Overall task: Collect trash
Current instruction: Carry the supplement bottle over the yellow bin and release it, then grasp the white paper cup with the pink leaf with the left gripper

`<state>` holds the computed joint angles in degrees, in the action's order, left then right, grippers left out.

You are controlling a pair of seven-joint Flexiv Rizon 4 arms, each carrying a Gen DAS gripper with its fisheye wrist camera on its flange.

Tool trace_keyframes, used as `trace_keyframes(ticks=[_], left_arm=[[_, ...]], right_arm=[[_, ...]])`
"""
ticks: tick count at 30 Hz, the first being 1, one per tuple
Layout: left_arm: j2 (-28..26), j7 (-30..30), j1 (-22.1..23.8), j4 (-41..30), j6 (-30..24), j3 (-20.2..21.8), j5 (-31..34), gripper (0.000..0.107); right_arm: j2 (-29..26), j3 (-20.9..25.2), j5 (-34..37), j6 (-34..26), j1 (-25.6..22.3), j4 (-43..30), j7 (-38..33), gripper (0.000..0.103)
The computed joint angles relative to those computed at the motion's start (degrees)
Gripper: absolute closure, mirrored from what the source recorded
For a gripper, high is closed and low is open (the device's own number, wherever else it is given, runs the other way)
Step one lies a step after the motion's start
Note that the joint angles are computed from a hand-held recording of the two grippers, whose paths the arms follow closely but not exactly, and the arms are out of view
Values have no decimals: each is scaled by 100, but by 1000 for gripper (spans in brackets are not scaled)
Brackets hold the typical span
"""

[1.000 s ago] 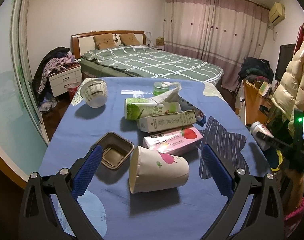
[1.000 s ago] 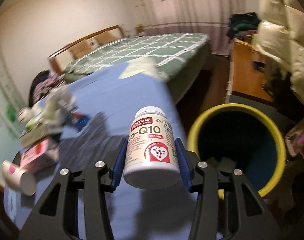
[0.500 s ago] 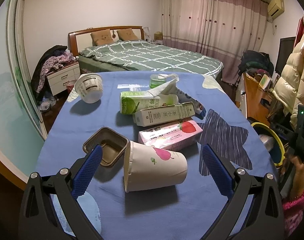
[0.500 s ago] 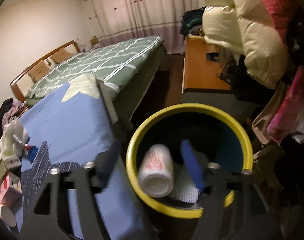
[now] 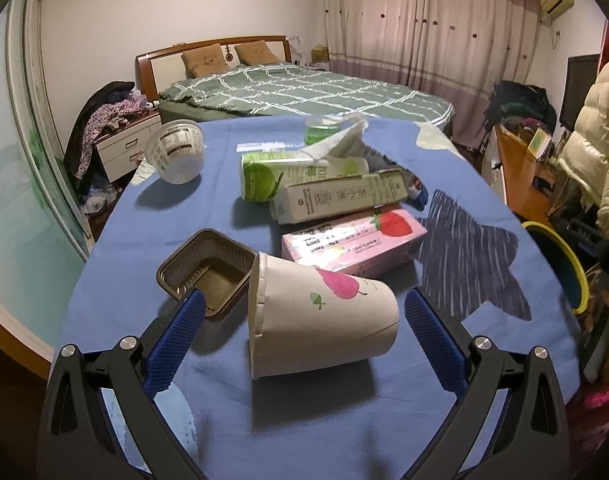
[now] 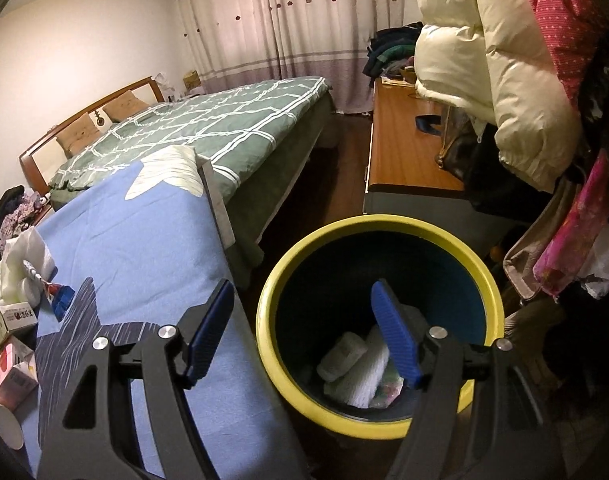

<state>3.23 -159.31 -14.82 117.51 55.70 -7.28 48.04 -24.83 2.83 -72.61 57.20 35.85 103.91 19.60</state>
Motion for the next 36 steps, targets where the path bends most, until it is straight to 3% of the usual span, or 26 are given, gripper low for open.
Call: trace_keyframes(ticks=[10, 15, 20, 26, 36], left_arm=[[-306, 159, -269, -385, -819, -100, 345, 9], [-415, 329, -372, -450, -701, -5, 319, 9], [-315, 499, -492, -496, -969, -3, 368, 9], [-345, 685, -467, -487, -1028, -1, 12, 9], [-435, 357, -506, -558, -1335, -19, -381, 9]], right_arm=[[-28, -9, -9, 68, -4, -28, -31, 35], [-34, -20, -22, 119, -11, -29, -25, 35], [-48, -28, -19, 156, -18, -42, -34, 35], [-72, -58, -29, 213, 0, -68, -44, 35], [-66, -52, -4, 237, -6, -59, -55, 35]])
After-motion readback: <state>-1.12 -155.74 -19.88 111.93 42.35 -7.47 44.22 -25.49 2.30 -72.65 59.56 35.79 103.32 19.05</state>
